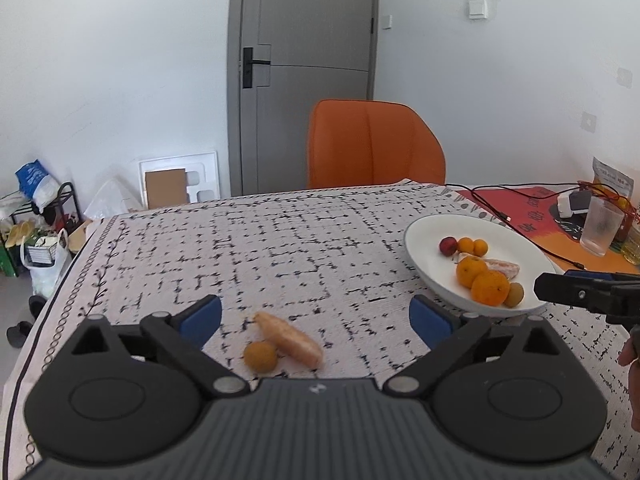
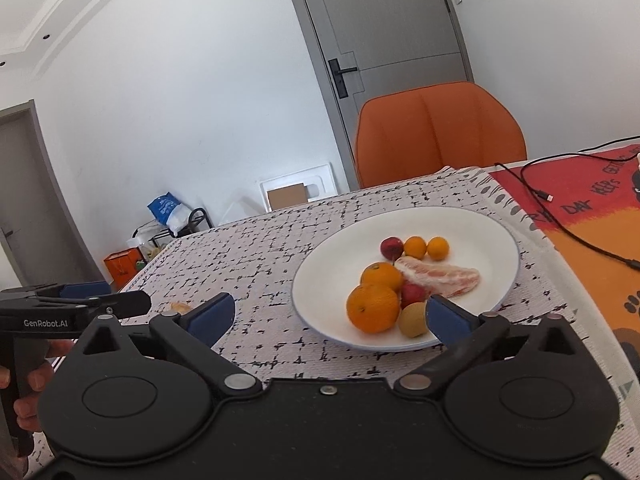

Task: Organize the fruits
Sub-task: 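Move both open tools back to the last fruit on the tablecloth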

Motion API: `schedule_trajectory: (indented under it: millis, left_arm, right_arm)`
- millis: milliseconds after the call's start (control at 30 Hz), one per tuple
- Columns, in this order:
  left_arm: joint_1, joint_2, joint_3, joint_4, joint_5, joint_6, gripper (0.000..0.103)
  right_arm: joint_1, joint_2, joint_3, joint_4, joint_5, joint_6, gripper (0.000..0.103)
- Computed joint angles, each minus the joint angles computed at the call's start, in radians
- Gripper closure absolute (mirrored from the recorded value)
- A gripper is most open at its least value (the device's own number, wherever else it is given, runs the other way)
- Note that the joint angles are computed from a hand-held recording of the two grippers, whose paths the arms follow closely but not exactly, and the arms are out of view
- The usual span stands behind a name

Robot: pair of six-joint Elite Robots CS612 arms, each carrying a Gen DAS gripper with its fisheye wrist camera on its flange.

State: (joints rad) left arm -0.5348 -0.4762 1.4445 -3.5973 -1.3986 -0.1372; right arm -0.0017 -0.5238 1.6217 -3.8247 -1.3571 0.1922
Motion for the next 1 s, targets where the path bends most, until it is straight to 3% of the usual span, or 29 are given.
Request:
schedule_trajectory:
  millis: [433,1000]
  left_arm:
    - [0.027,-0.016,0.051,-0.001,-0.02,-0.063,0.004]
    - [0.058,-0.021,0.09,-0.024,-0.021,-0.105,0.009]
  right_arm:
    - [0.023,0.001,-0.01,0.019,0.015,-0.027,0.0]
    - [0.062,0.009,-0.06,0.116,0.094,-0.127,0.0]
